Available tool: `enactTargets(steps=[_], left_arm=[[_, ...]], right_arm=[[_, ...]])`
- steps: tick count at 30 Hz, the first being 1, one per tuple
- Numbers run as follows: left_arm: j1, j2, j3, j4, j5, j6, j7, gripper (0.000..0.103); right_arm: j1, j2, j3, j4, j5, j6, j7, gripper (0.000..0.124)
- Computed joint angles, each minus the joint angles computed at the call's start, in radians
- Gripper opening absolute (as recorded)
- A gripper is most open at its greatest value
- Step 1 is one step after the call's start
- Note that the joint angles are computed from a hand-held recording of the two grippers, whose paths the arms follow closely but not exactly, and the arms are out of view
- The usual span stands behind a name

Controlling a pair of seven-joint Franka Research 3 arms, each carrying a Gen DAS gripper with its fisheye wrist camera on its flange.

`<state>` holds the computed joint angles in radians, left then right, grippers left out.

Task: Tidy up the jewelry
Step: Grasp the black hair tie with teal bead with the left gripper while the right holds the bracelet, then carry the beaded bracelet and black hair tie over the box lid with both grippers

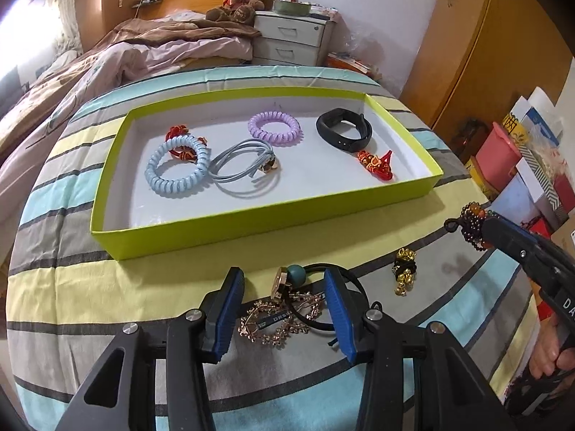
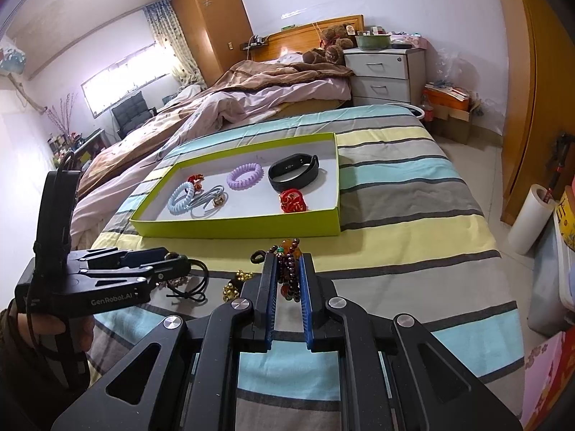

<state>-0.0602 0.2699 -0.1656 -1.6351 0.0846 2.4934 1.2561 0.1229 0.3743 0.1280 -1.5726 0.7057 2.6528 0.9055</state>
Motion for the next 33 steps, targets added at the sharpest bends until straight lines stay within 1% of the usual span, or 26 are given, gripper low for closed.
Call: enactTargets(steps=[1, 2, 6, 8, 10, 14, 17, 24, 33], left_arm=[[-0.003, 0.001, 0.001, 0.003, 0.008, -0.004, 0.0, 0.046], [-0.005, 0.002, 0.001, 0.005, 0.014, -0.003, 0.002, 0.043], [-0.015, 0.009, 0.004, 0.014, 0.043, -0.009, 0.001, 0.037], [-0.017, 0.009, 0.004, 0.016, 0.047, -0.012, -0.003, 0.029], [-0.017, 0.011, 0.001, 0.022, 0.046, -0.017, 0.004, 0.025], [-0.022, 0.011, 0.004, 0.023, 0.061, -0.018, -0.005, 0.024], [-0.019, 0.006, 0.0, 0.015, 0.052, -0.005, 0.002, 0.017], [-0.012, -0.01, -0.002, -0.008, 0.031, 0.017, 0.005, 0.017], [-0.014, -0.035, 0.003, -0.032, 0.041, 0.046, -0.007, 0.017]], right_arm=[[0.0, 0.0, 0.0, 0.0, 0.0, 0.0, 0.0, 0.012], [0.0, 0.001, 0.001, 0.0, 0.001, -0.001, 0.0, 0.012], [-0.001, 0.001, 0.003, -0.001, 0.003, 0.0, -0.006, 0.012], [0.0, 0.002, 0.003, 0.0, 0.004, 0.001, -0.007, 0.012], [0.001, 0.002, 0.002, 0.0, 0.002, 0.001, -0.005, 0.012], [0.001, 0.004, 0.002, 0.001, 0.002, 0.001, -0.005, 0.012], [0.002, 0.002, 0.003, -0.002, 0.002, 0.004, -0.004, 0.012], [0.003, 0.001, 0.004, -0.005, 0.006, 0.009, -0.006, 0.012], [0.003, -0.005, 0.005, -0.011, 0.009, 0.015, -0.006, 0.012]])
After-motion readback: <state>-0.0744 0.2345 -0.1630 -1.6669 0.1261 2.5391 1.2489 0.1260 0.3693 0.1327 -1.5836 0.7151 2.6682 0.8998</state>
